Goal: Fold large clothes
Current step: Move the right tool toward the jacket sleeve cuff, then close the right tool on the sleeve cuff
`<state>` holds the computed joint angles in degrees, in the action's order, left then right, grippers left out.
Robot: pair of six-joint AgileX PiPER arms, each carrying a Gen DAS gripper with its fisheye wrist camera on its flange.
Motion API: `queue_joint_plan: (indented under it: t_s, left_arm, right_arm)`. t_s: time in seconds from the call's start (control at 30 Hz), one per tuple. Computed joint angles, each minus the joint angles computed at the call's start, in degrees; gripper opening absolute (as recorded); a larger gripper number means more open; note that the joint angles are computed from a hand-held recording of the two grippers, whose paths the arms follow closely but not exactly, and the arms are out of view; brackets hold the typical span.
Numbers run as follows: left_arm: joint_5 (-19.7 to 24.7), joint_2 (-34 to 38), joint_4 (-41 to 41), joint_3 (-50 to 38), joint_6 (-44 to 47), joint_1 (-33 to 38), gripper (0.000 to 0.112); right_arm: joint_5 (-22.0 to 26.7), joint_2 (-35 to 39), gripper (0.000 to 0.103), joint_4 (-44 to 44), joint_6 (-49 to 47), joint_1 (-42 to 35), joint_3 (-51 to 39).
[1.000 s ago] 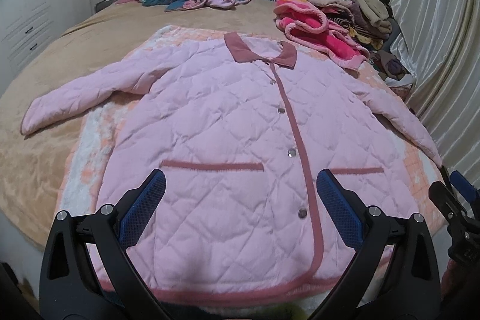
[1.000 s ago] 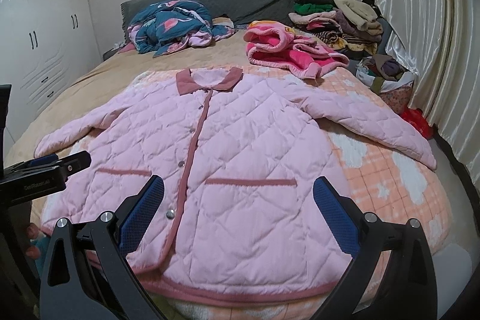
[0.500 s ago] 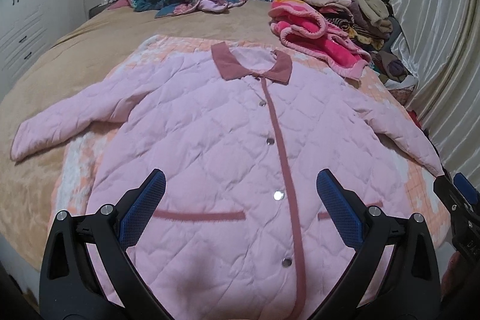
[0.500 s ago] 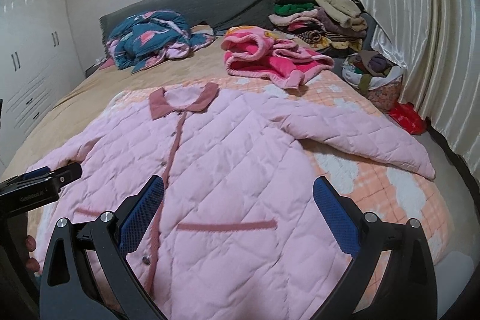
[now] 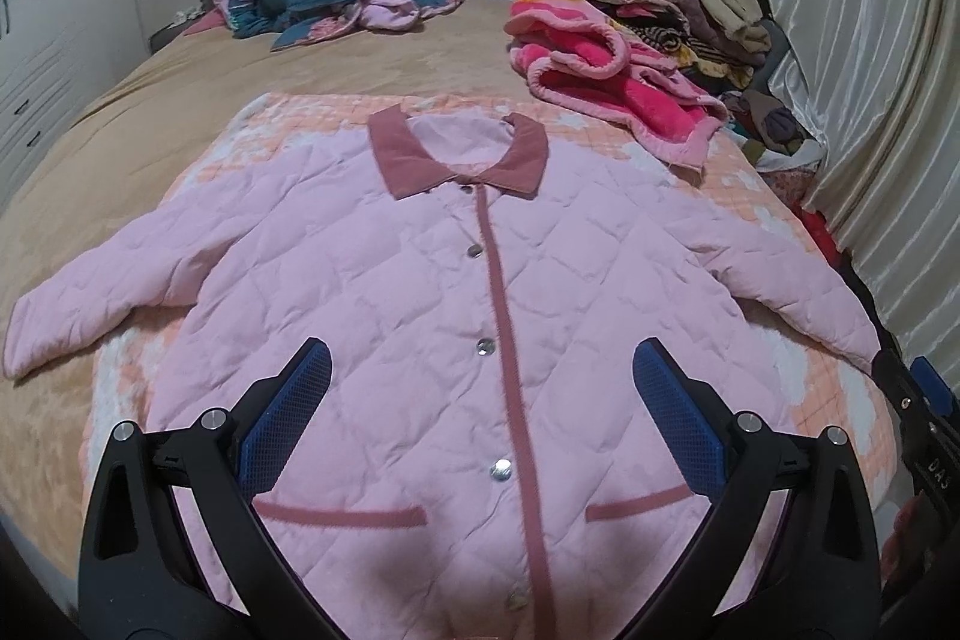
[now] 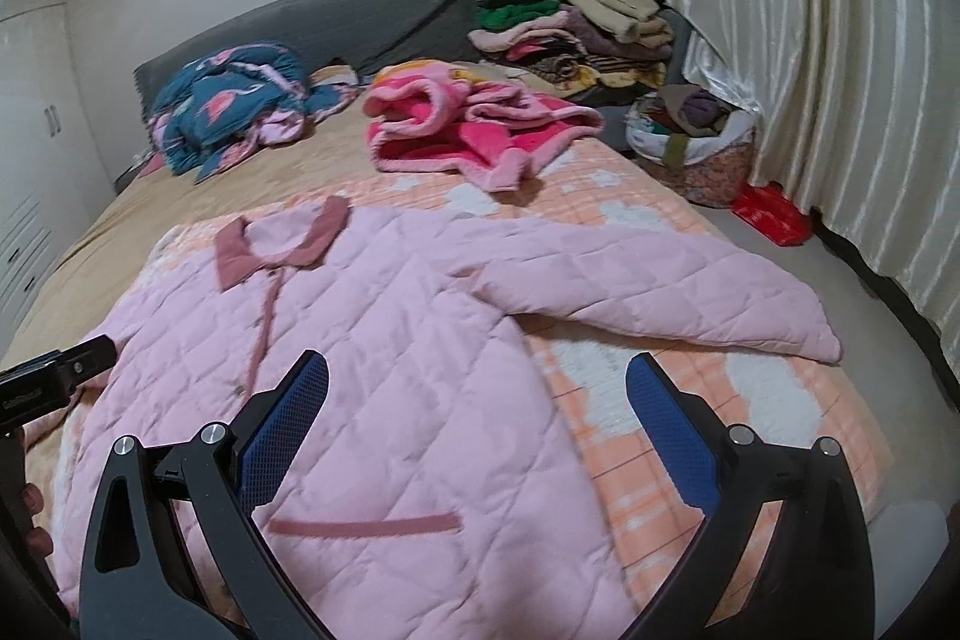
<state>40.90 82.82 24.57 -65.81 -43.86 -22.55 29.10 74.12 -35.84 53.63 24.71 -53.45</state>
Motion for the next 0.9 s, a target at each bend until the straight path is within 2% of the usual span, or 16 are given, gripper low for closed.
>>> queue_joint_plan:
  t_s: [0.1, 0.2, 0.4, 0.63, 0.77, 0.9]
  left_arm:
    - [-0.1, 3.0, -3.0, -3.0, 2.7, 0.6, 0.094]
    - [0.2, 5.7, -3.3, -5.7, 3.3, 0.5, 0.094]
    - [0.3, 10.5, -2.5, -10.1, 3.3, 0.1, 0.094]
    - [0.1, 16.9, -3.6, -14.8, 6.0, -0.8, 0.094]
    - [-0.6, 20.8, -6.9, -17.0, 8.9, -0.3, 0.094]
    - [-1.4, 23.7, -5.4, -17.9, 8.4, -0.9, 0.094]
  right_arm:
    - [-1.6, 1.1, 0.099, 2.6, -2.7, -4.3, -0.3]
    - [-4.1, 2.5, 0.099, 9.2, -8.5, -9.7, -0.5]
    - [-6.5, 6.8, 0.099, 10.9, -9.4, -16.7, -1.2]
    - [-9.1, 13.3, 0.099, 18.0, -15.1, -24.5, -2.8]
    - [-10.5, 17.8, 0.099, 25.7, -20.9, -29.2, -4.1]
    - [-11.5, 21.9, 0.099, 31.5, -25.3, -33.2, -5.5]
